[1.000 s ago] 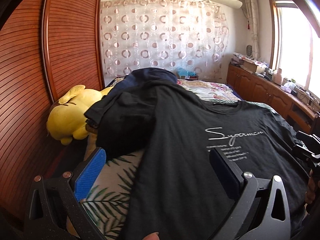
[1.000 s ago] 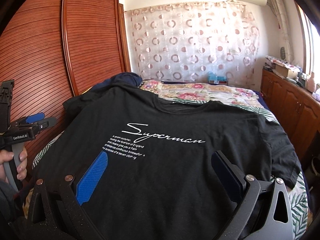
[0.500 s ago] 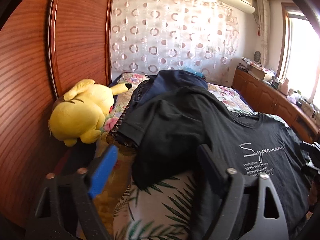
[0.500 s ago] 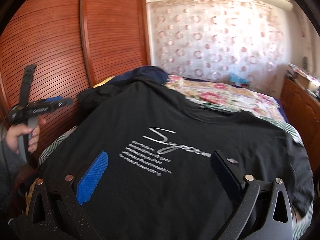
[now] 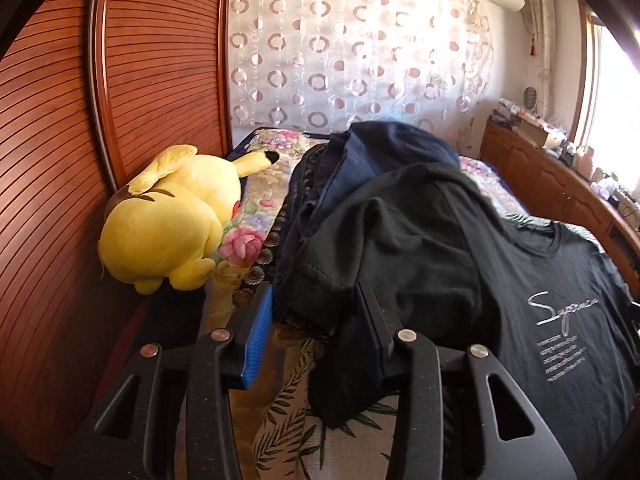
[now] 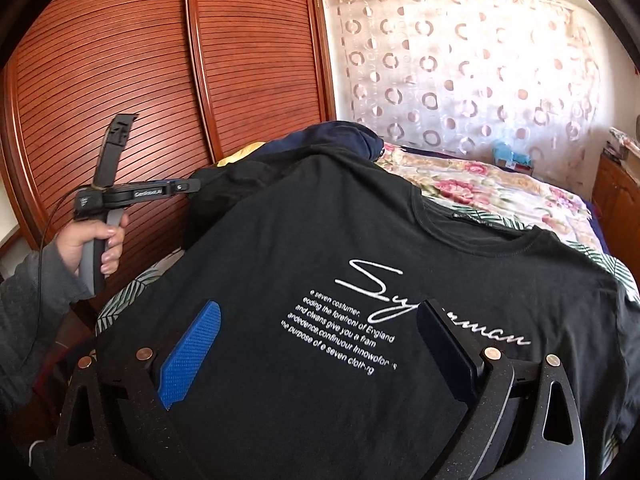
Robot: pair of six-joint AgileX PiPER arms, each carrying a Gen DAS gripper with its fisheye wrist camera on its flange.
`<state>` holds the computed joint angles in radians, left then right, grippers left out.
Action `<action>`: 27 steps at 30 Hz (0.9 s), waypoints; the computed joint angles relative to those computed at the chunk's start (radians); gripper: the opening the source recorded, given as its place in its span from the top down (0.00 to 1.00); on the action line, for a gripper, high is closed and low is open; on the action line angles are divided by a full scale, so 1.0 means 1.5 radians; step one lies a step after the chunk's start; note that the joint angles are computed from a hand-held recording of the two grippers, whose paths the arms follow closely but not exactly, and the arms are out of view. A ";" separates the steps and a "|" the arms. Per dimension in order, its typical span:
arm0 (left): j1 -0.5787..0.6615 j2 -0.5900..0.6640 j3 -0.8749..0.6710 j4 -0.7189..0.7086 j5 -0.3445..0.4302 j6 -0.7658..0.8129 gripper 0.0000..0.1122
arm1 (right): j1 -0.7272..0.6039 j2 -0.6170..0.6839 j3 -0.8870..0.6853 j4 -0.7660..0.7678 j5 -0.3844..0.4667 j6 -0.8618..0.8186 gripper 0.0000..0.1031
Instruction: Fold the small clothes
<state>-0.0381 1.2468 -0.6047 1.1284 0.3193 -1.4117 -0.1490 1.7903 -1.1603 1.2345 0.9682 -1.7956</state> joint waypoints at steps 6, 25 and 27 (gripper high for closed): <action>-0.043 -0.037 0.026 0.103 0.029 -0.109 0.90 | -0.017 -0.003 0.000 0.005 0.015 0.009 0.04; -0.210 -0.019 -0.143 -0.053 0.033 0.038 0.97 | -0.064 0.025 -0.029 0.009 0.040 0.059 0.04; -0.231 0.019 -0.186 -0.081 0.039 0.074 0.96 | -0.077 0.027 -0.029 0.014 0.049 0.058 0.04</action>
